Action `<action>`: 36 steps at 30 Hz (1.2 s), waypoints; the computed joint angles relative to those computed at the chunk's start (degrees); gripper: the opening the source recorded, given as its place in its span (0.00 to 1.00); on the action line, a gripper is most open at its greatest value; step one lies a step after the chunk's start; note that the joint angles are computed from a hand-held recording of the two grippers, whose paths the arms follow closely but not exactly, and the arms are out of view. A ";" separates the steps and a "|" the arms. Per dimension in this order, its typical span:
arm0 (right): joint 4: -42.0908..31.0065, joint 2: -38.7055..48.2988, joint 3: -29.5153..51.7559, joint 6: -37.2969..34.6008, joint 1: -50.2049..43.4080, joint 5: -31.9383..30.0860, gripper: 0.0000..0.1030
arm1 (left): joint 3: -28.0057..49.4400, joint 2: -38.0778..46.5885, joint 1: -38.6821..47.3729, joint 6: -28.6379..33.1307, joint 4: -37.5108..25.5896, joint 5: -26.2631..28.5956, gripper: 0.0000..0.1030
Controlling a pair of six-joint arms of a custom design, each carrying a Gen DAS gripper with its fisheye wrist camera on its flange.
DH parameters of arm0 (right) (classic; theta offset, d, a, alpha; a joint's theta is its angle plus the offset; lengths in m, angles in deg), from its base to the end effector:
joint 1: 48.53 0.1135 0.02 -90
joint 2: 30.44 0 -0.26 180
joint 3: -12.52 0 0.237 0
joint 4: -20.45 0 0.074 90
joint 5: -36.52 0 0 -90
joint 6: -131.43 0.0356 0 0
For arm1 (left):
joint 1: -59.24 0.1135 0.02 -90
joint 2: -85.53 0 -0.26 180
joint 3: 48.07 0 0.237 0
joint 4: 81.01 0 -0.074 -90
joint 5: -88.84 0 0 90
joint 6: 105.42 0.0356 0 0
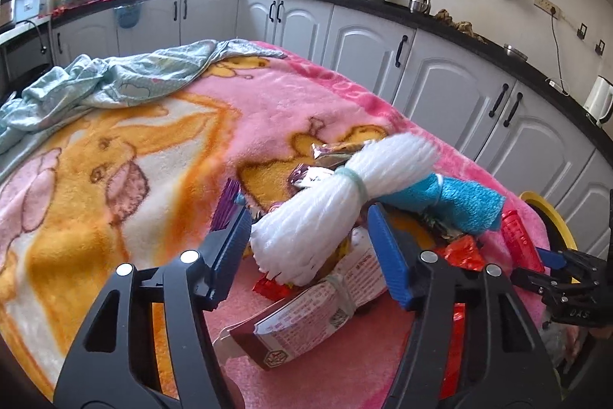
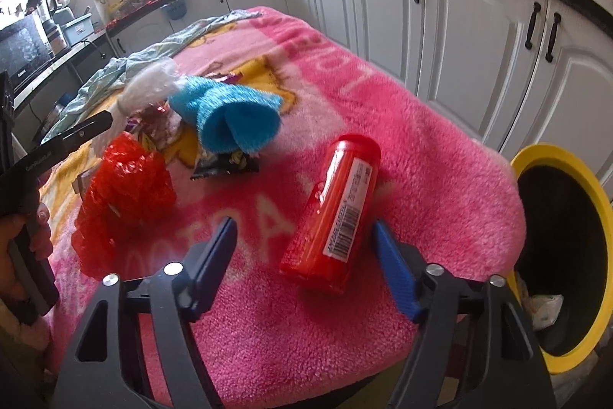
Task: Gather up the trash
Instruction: 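Close the left tool on the white mesh bundle while the right tool grasps the red bottle, then carry the red bottle with the right tool while the left tool carries the mesh bundle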
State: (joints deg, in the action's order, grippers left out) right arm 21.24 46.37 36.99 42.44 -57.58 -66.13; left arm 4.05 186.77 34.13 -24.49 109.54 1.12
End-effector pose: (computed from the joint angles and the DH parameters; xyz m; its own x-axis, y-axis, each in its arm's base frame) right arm 0.1722 -0.0195 0.0939 -0.7729 0.1405 -0.6187 0.0326 0.9827 0.1824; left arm 0.2814 -0.1335 0.1210 -0.6288 0.1207 -0.7682 0.3575 0.9221 -0.1477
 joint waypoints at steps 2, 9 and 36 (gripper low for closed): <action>0.93 1.47 -0.20 0.19 -0.87 -0.68 0.60 | 0.26 0.53 0.50 0.01 -0.41 0.50 0.49; 0.59 1.37 -0.34 -0.70 -2.45 -1.32 0.48 | 0.86 1.75 2.12 0.19 -1.15 2.98 0.35; -17.23 -18.69 0.23 -5.89 -13.00 -8.45 0.30 | -3.10 -15.37 -2.96 -1.92 -5.44 5.07 0.09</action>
State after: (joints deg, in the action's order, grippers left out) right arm 4.01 27.69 37.22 36.54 -70.58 -74.58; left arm 0.95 171.41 31.16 -26.41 104.10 6.19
